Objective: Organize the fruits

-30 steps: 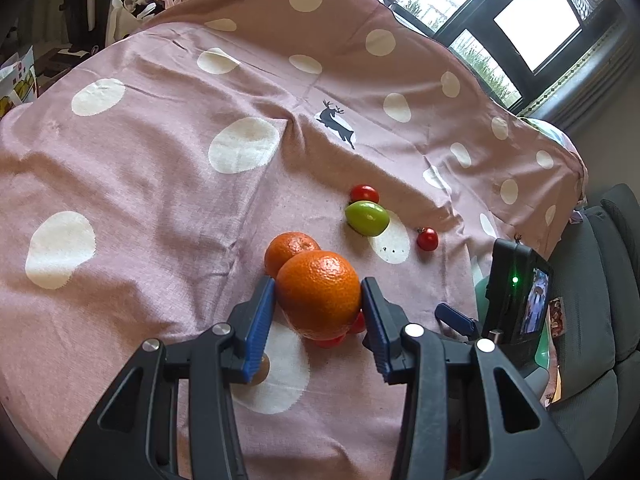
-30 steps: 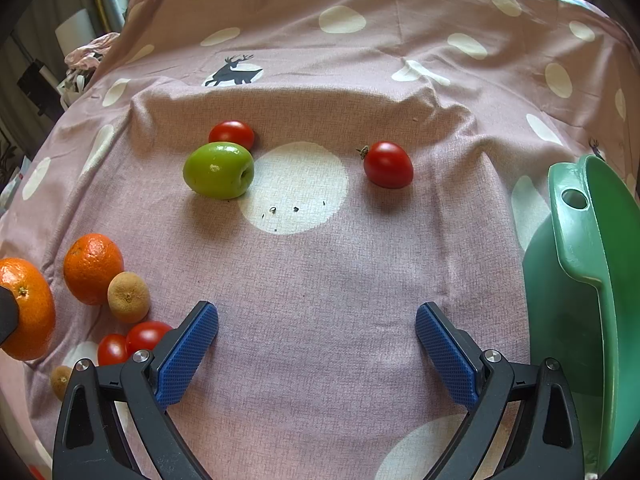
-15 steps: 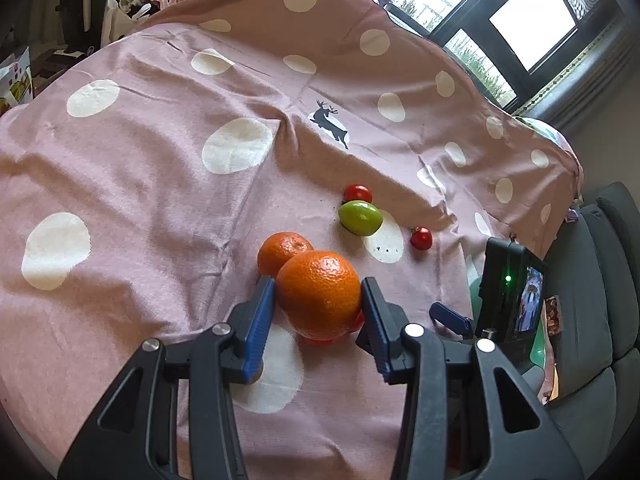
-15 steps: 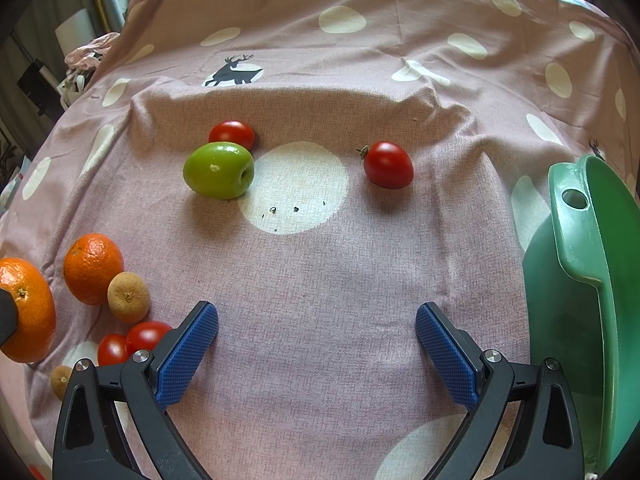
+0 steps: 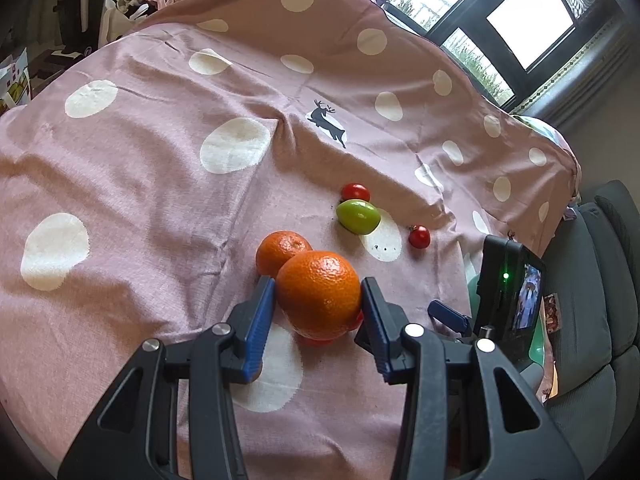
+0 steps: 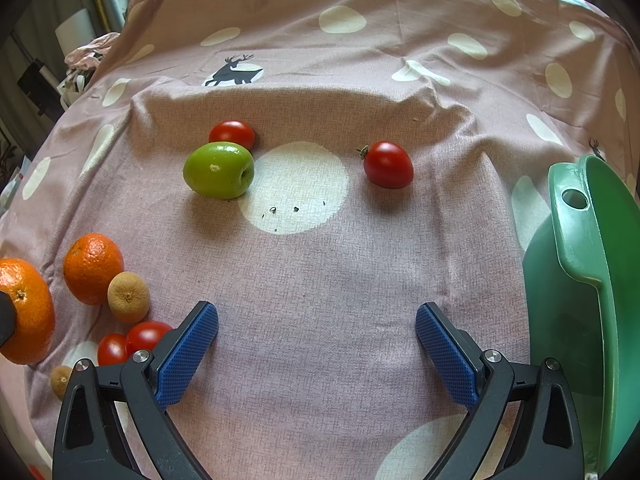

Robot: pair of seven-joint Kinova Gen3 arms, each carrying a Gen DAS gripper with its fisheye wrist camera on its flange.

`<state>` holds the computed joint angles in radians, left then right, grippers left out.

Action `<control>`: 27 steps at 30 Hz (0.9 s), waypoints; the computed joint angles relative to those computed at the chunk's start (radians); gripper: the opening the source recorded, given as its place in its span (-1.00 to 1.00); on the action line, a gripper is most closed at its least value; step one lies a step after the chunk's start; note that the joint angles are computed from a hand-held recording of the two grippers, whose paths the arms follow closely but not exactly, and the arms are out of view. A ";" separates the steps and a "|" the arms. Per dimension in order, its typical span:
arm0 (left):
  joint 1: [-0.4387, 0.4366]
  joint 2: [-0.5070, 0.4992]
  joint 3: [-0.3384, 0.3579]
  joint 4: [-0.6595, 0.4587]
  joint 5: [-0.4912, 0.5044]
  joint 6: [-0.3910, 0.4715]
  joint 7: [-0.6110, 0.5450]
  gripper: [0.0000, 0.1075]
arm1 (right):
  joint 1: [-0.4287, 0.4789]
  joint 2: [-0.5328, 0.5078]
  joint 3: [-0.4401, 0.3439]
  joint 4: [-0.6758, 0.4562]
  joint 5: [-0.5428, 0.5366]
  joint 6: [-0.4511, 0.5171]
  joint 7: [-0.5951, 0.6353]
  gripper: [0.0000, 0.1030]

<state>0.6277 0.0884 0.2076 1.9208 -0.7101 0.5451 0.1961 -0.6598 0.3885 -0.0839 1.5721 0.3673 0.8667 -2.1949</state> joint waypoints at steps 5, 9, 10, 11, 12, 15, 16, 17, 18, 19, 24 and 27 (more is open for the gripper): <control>0.000 -0.006 0.001 0.008 -0.013 -0.009 0.016 -0.19 | 0.000 0.000 -0.001 0.000 0.000 0.000 0.000 0.92; -0.001 -0.011 0.003 0.013 -0.030 -0.011 0.028 -0.19 | 0.000 0.000 -0.001 -0.001 0.000 0.001 0.000 0.92; -0.001 -0.012 0.004 0.016 -0.038 -0.014 0.036 -0.19 | 0.000 0.000 -0.001 -0.001 0.000 0.001 0.000 0.92; -0.001 -0.013 0.004 0.017 -0.046 -0.016 0.044 -0.19 | 0.001 0.001 -0.001 -0.001 0.000 0.002 0.000 0.92; -0.001 -0.013 0.006 0.018 -0.050 -0.016 0.049 -0.19 | 0.001 0.001 -0.001 -0.001 0.000 0.002 0.000 0.92; 0.000 -0.010 0.011 0.014 -0.057 -0.014 0.045 -0.19 | 0.001 0.001 -0.001 -0.002 -0.001 0.002 0.000 0.92; 0.000 -0.009 0.012 0.012 -0.055 -0.011 0.039 -0.19 | 0.001 0.001 -0.001 -0.002 -0.001 0.002 0.000 0.92; 0.001 -0.009 0.012 0.011 -0.057 -0.010 0.040 -0.19 | 0.001 0.001 -0.001 -0.003 -0.001 0.003 0.001 0.92; 0.002 -0.008 0.011 0.011 -0.061 -0.011 0.043 -0.19 | 0.001 0.001 -0.001 -0.003 -0.001 0.003 0.001 0.92; 0.003 -0.009 0.010 0.014 -0.064 -0.015 0.047 -0.19 | 0.000 0.001 -0.001 -0.003 -0.001 0.003 0.001 0.92; 0.001 -0.010 0.010 0.017 -0.065 -0.019 0.052 -0.19 | 0.000 0.001 -0.001 -0.003 -0.001 0.003 0.001 0.92; 0.005 -0.007 0.012 0.012 -0.067 -0.008 0.053 -0.19 | 0.000 0.001 -0.001 -0.003 -0.001 0.003 0.001 0.92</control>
